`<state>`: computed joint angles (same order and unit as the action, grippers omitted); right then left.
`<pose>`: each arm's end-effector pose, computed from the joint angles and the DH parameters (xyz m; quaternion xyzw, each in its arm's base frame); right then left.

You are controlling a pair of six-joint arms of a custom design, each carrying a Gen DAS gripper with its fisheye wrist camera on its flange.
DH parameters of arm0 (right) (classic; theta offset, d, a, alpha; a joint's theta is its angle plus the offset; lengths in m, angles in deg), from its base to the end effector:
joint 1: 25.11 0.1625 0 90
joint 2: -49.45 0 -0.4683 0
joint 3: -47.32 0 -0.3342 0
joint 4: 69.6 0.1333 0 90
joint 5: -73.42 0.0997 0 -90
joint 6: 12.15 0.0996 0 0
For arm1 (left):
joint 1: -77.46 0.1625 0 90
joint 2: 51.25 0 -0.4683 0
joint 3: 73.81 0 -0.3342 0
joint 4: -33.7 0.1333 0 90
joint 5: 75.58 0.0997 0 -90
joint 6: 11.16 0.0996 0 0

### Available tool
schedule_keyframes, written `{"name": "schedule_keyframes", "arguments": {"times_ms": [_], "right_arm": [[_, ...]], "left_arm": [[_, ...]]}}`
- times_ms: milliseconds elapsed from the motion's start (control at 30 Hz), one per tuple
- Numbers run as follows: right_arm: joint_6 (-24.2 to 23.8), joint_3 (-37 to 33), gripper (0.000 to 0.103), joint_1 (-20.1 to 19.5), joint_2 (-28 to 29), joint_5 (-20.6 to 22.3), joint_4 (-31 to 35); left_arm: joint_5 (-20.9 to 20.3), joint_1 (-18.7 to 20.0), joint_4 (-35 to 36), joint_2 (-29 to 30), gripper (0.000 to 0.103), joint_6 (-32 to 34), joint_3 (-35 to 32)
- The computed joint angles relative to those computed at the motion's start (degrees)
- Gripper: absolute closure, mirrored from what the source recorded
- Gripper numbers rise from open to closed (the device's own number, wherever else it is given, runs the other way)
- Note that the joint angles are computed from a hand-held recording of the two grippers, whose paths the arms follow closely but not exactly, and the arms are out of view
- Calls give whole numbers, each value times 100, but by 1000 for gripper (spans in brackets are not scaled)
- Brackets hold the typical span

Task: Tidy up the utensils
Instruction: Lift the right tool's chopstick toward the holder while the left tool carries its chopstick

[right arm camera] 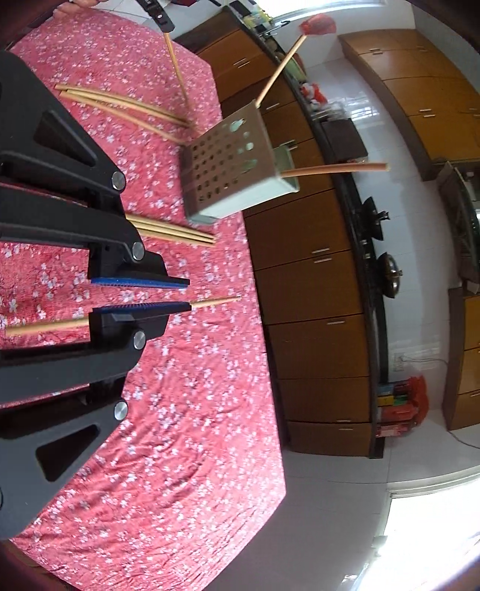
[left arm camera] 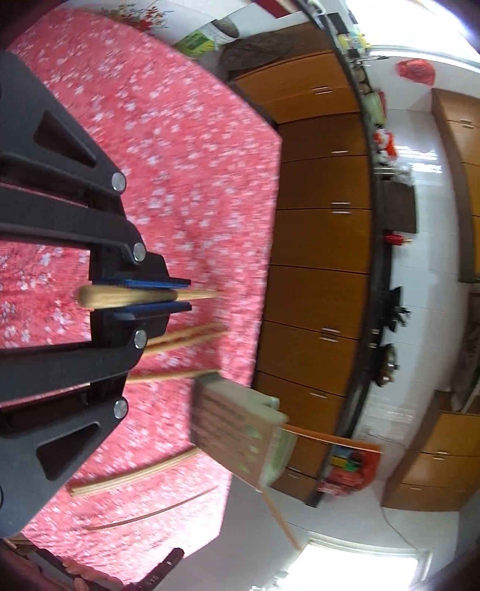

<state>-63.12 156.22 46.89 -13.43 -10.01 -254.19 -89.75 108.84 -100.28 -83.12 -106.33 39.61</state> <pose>-0.0434 -0.6018 0.3481 0.2808 -0.8659 0.3680 0.1894 -0.3165 -0.4623 -0.0009 -0.0463 0.7713 -0.5090 0.3793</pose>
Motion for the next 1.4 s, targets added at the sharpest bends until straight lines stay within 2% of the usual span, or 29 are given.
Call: {"name": "schedule_keyframes", "arguments": {"times_ms": [100, 200, 233, 267, 300, 333, 667, 767, 833, 867, 1000, 1167, 1400], "right_arm": [[-31, -39, 95, 44, 5, -37, -8], [-129, -114, 92, 31, 86, -233, 59], [-156, -151, 88, 13, 118, -298, 122], [-153, -184, 73, -14, 155, -429, 184], [-136, -231, 63, -37, 217, -570, 197], [-144, -258, 62, -80, 258, -644, 179], [50, -755, 63, -386, 538, -1245, 114], [165, -976, 70, -423, 602, -1472, 329], [238, -1103, 83, -453, 622, -1552, 583], [238, -1101, 89, -480, 615, -1524, 598], [83, -1047, 95, -471, 531, -1481, 751], [-78, -771, 95, -428, 433, -1086, 1013], [-563, -339, 94, -274, 523, -1213, 591]], "left_arm": [[144, -27, 469, -73, 95, -174, -161], [146, -7, 362, -66, 95, -27, -180], [125, -6, 266, -50, 95, 22, -159], [107, -5, 137, -31, 95, 83, -127], [84, -4, 40, -17, 95, 129, -99], [48, 0, -37, 7, 95, 155, -86], [-190, 18, -684, 172, 95, 310, 156], [-225, 24, -759, 196, 95, 325, 175], [-224, 24, -766, 198, 95, 325, 182], [-224, 24, -766, 198, 95, 325, 182], [-211, 37, -807, 205, 95, 345, 185], [-221, 52, -832, 203, 95, 382, 179], [-263, 69, -980, 220, 95, 464, 195]]}}
